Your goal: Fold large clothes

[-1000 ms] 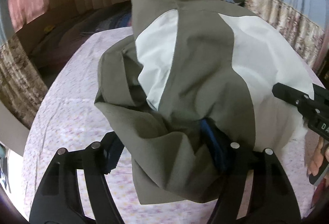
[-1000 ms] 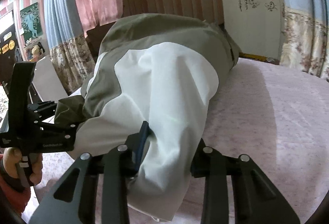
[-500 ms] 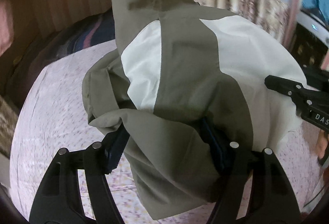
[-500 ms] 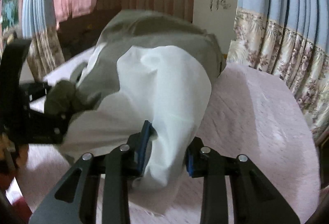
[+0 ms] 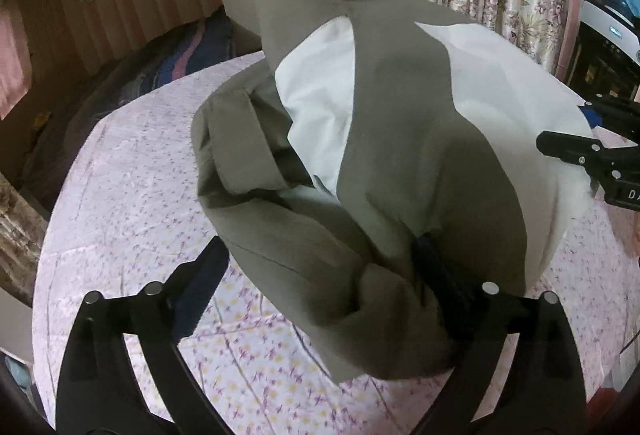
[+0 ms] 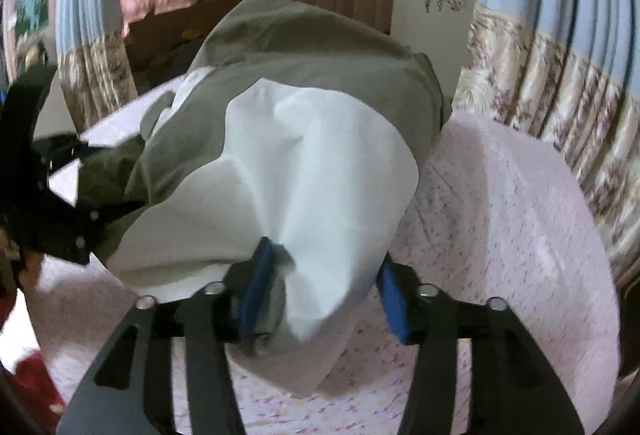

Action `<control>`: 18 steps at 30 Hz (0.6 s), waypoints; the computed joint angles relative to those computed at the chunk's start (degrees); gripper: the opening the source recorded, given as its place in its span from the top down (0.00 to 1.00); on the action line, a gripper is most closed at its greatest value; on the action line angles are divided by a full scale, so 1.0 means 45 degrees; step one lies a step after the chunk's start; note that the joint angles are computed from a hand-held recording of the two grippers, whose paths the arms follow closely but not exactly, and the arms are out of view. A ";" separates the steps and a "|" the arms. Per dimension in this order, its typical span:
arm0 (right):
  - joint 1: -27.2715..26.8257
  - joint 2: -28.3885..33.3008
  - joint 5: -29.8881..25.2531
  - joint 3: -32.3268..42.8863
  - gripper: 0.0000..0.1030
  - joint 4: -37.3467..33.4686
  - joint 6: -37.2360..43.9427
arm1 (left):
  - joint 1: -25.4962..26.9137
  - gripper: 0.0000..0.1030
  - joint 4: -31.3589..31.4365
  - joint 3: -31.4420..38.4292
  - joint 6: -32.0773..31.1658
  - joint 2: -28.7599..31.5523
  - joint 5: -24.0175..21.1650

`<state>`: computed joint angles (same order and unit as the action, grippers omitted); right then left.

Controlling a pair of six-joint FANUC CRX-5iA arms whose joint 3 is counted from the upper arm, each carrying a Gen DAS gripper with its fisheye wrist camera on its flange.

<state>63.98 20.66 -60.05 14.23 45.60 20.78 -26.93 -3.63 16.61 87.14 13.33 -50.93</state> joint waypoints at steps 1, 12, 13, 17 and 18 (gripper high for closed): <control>0.0022 -0.0091 0.0051 -0.0090 0.36 0.0056 -0.0184 | 0.0011 0.03 0.0018 -0.0093 0.0075 -0.0123 0.0007; 0.1254 0.0310 -0.2666 0.1142 0.02 0.2445 -0.0993 | -0.0307 0.03 -0.1739 0.0668 0.2482 -0.1057 -0.1355; 0.1313 0.0462 -0.2959 0.1425 0.02 0.2423 -0.0956 | -0.0442 0.03 -0.2193 0.0870 0.2793 -0.1087 -0.1559; 0.1456 0.0833 -0.3419 0.2410 0.02 0.1784 -0.0830 | -0.0610 0.03 -0.2725 0.1191 0.3464 -0.1411 -0.1950; 0.1462 0.0688 -0.3087 0.2245 0.02 0.1763 -0.1061 | -0.0588 0.03 -0.2743 0.1144 0.3637 -0.1515 -0.1871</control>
